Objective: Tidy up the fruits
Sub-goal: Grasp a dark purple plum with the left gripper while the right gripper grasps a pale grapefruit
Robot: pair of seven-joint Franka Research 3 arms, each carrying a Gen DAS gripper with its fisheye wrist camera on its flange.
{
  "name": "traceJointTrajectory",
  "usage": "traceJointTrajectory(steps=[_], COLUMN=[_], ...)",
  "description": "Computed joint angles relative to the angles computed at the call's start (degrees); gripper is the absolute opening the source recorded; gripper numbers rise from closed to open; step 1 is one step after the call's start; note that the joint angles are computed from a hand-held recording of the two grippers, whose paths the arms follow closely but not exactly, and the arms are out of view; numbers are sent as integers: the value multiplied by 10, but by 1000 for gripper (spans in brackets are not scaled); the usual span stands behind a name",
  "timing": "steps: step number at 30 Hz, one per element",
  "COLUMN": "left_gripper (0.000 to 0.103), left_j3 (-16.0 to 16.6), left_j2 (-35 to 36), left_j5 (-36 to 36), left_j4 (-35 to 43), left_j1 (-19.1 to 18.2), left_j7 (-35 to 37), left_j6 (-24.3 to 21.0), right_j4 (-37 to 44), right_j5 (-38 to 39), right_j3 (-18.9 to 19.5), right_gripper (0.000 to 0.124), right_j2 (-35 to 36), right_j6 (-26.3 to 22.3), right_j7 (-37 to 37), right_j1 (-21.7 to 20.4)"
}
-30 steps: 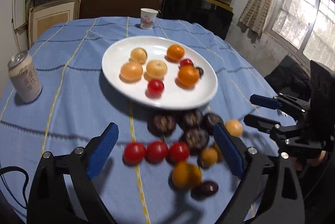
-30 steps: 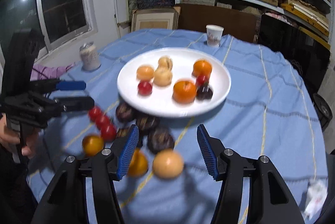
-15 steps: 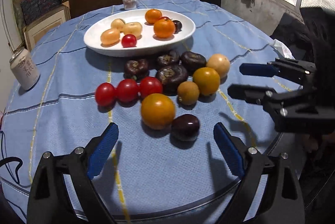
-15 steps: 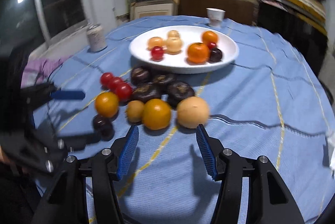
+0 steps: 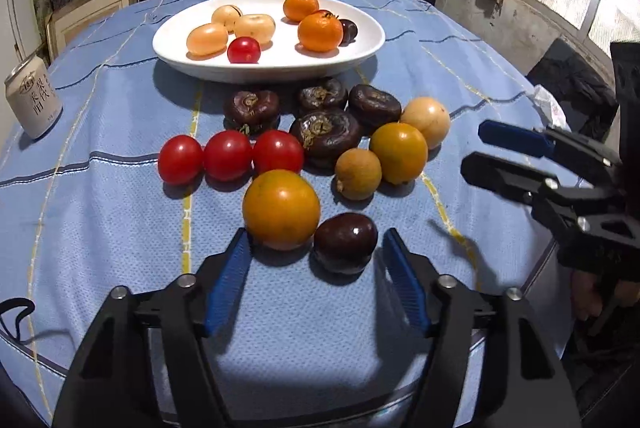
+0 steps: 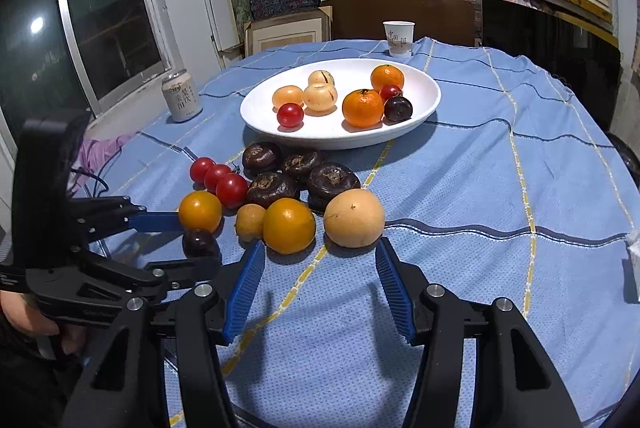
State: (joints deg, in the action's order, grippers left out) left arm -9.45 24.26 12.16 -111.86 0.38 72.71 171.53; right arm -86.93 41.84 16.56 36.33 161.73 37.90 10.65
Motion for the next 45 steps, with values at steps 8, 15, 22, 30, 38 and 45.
traceJointTrajectory(steps=[8, 15, 22, 30, 38, 45], left_gripper=[58, 43, 41, 42, 35, 30], left_j3=[11, -4, -2, 6, 28, -1], left_j2=[-10, -39, -45, -29, -37, -44], left_j5=[7, -11, -3, 15, 40, 28], left_j4=[-15, -58, -64, -44, -59, -81], left_j1=[-7, 16, 14, 2, -16, 18], left_j7=[-29, -24, -29, -36, -58, -40], left_j6=[14, 31, 33, 21, 43, 97], right_j4=[-9, -12, -11, -10, -9, 24], right_j5=[20, 25, 38, 44, 44, -62], right_j3=[13, 14, 17, 14, 12, -73], right_gripper=[58, 58, 58, 58, 58, 58], right_j2=[-5, -8, -8, -7, -7, 9], right_j6=[7, 9, 6, 6, 5, -20], right_j7=[-26, -38, -46, -46, -50, 92], right_j1=[-11, -9, -13, -10, -9, 58])
